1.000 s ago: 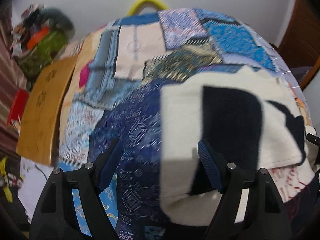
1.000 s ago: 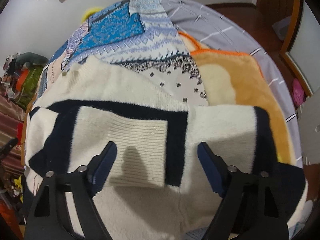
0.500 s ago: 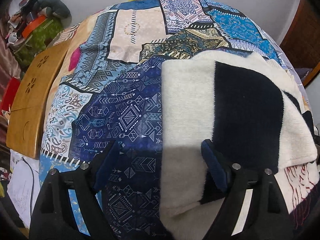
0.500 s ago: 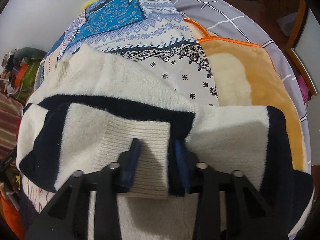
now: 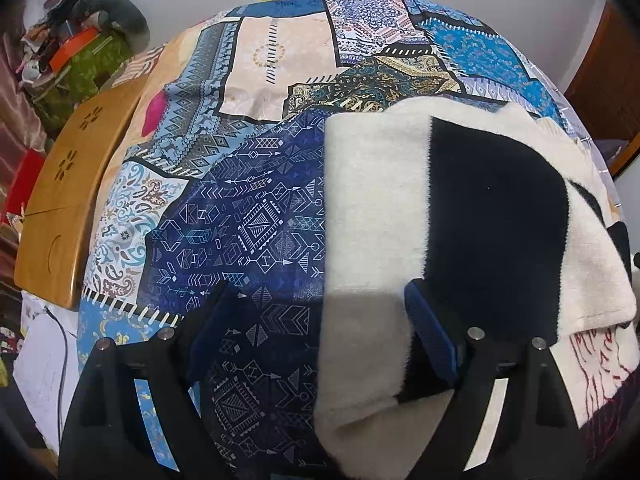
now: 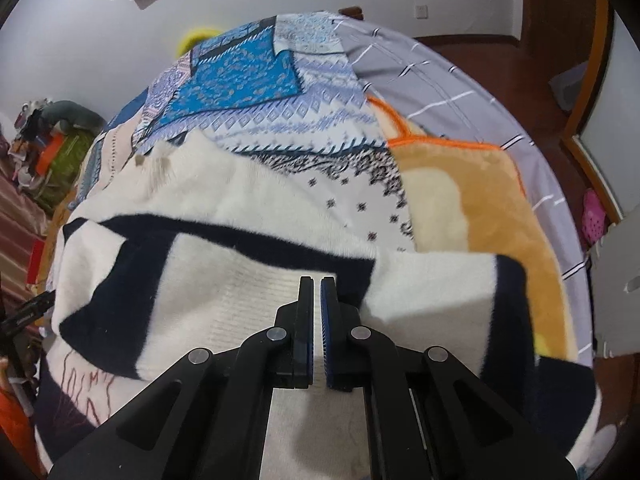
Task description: Fold small clothes
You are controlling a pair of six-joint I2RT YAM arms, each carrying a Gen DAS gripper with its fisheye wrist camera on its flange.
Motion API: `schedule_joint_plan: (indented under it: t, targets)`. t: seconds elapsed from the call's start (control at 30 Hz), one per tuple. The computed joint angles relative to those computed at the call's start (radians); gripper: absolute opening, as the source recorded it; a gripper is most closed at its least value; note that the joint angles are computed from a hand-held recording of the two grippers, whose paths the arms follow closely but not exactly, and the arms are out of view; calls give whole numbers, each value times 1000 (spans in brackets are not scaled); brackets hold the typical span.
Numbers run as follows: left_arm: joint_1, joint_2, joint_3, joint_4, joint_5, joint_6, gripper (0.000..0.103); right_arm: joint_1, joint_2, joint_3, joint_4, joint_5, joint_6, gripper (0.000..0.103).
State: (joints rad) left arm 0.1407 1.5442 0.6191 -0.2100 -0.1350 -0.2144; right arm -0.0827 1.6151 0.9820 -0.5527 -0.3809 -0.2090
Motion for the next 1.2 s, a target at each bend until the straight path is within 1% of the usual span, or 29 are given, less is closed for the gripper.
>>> schedule_joint_plan:
  t: [0.07,0.13,0.2,0.37,0.43,0.57,0.67,0.73,0.9,0.97,1.17,1.2]
  targets:
    - [-12,-3,-4,1,-16,2,87,3,51,33,-31,-11,16,5]
    - [-17,-6,-8,4,-23,7,87,0,86,43,-41,-8,35,19]
    - [-19,-7,-12,10,-27,14,87,-1,94,35,-49,-17,36,26]
    - [-13,1,-14,23,-24,13,90,5,118,26,-66,-37,30,29]
    - [-10,2,-19,32,-19,13,90,3,123,23,-73,-55,28,34]
    - [-2,1,-29,48,-6,9,91,10,117,18,-81,-54,21,37]
    - [5,5,-32,58,8,4,92,2,127,23,-100,-75,19,37]
    - [11,6,-34,61,18,2,92,2,135,29,-113,-87,14,40]
    - [19,6,-41,71,31,-6,92,26,150,37,-100,-81,40,40]
    - [18,5,-42,73,31,-10,92,36,146,34,-92,-79,46,38]
    - [9,4,-38,63,19,-16,92,35,143,24,-71,-75,18,25]
    - [4,2,-35,53,11,-16,92,34,141,18,-58,-74,25,20]
